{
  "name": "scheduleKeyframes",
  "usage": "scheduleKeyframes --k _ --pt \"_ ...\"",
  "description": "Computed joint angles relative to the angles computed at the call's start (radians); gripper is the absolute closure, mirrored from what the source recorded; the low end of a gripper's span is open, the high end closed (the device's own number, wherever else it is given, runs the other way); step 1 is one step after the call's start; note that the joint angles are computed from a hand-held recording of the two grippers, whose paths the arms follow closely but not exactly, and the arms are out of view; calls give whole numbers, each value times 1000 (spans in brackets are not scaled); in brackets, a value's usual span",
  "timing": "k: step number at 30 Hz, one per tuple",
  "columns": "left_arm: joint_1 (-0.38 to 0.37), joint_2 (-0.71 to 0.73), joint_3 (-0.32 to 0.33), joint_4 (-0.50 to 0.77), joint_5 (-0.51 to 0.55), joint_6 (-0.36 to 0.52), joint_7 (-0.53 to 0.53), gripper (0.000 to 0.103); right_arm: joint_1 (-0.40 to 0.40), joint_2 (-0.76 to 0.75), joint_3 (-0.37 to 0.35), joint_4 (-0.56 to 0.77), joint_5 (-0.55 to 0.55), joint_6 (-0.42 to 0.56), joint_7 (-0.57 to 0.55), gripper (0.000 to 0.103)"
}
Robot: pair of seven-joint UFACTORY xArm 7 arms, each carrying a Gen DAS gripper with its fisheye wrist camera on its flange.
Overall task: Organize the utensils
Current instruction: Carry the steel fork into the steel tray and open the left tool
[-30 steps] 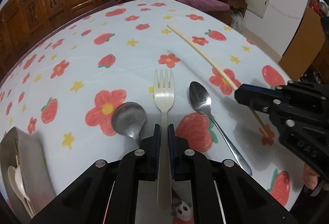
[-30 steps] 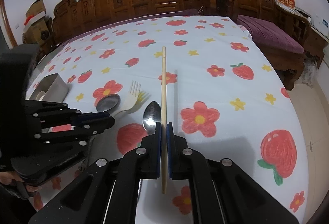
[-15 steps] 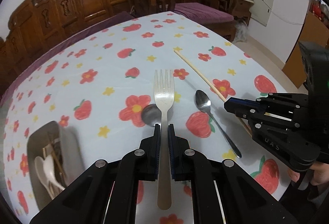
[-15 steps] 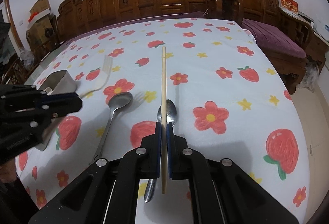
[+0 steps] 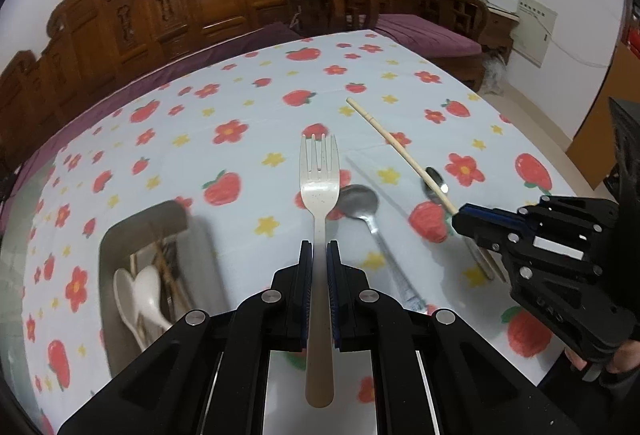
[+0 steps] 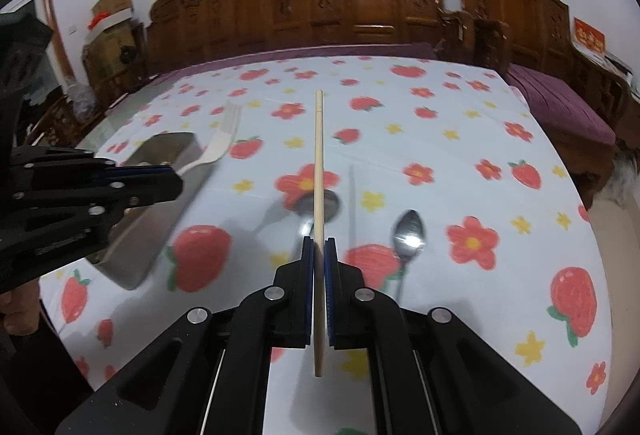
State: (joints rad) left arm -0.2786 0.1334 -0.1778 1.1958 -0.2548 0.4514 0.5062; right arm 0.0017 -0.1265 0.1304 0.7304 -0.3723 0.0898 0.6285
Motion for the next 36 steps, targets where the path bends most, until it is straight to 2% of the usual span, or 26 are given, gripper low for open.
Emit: scheduleKeyframes --k 11,16,21,36 --pt "50 -44 34 -33 -51 9 36 96 43 17 43 48 -100 33 83 97" --pt "82 -49 53 -31 -85 19 57 96 86 15 28 62 -63 51 51 97" --pt "116 -31 69 -10 -113 37 57 96 95 5 41 69 -77 64 87 97" --pt "181 102 73 65 -65 55 -4 96 168 81 26 171 -99 116 105 97"
